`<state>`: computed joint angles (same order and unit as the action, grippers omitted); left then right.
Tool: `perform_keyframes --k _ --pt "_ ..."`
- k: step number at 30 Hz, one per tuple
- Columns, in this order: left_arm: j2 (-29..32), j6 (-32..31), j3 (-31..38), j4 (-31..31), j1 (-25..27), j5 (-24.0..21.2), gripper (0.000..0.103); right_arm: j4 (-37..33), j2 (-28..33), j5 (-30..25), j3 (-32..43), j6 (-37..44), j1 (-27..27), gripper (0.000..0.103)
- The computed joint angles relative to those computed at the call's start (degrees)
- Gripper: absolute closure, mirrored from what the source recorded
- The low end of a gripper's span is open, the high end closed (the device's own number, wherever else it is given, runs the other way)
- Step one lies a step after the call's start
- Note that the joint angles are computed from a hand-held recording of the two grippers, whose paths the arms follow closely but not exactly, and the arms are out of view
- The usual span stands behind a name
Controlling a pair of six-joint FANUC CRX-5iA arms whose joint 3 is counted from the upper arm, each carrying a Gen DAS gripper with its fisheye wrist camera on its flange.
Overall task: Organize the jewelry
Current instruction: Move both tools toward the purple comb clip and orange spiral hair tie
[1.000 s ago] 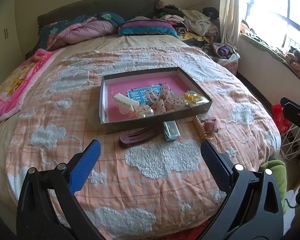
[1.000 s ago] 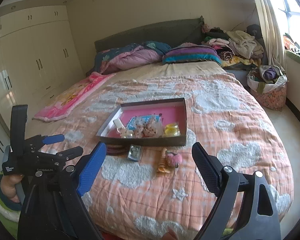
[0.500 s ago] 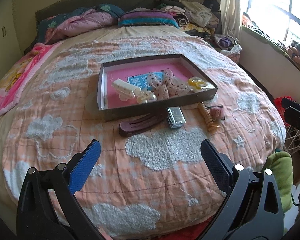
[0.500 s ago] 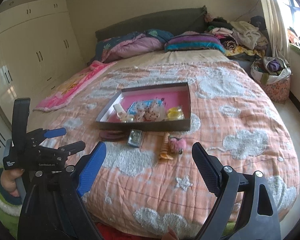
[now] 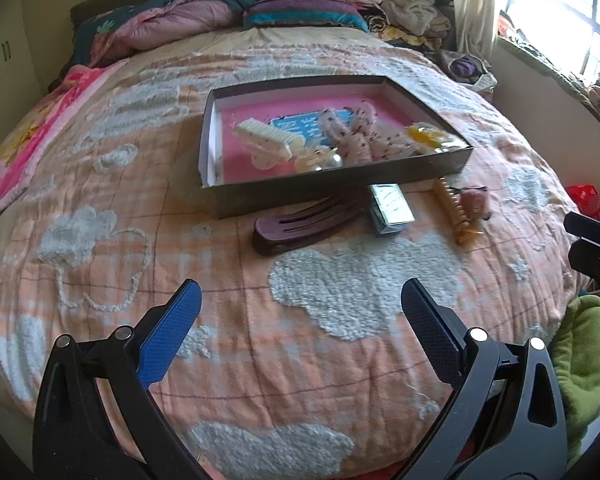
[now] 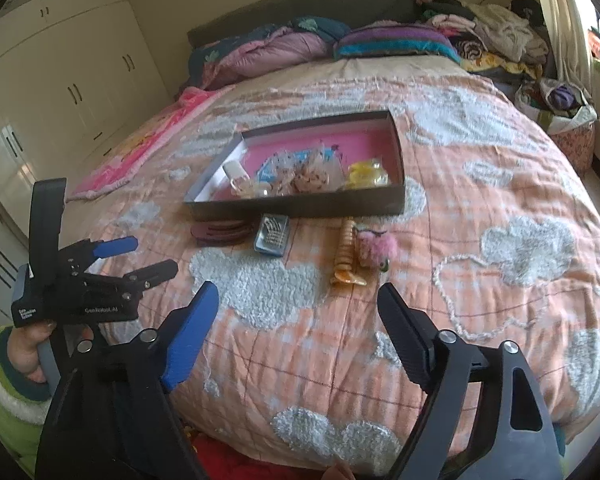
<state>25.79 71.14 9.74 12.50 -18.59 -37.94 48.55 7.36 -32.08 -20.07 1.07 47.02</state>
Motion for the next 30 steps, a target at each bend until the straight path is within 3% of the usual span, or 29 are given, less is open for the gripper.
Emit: perform_keyframes --k 16,30 --pt "8.1 0.1 10.0 -2.5 1.4 -5.3 0.009 -10.0 6.3 -2.0 5.8 8.5 -1.4 0.052" --pt "13.7 -10.2 15.0 3.8 1.9 -6.2 0.009 -17.3 13.1 -3.6 12.9 17.2 -5.0 0.069"
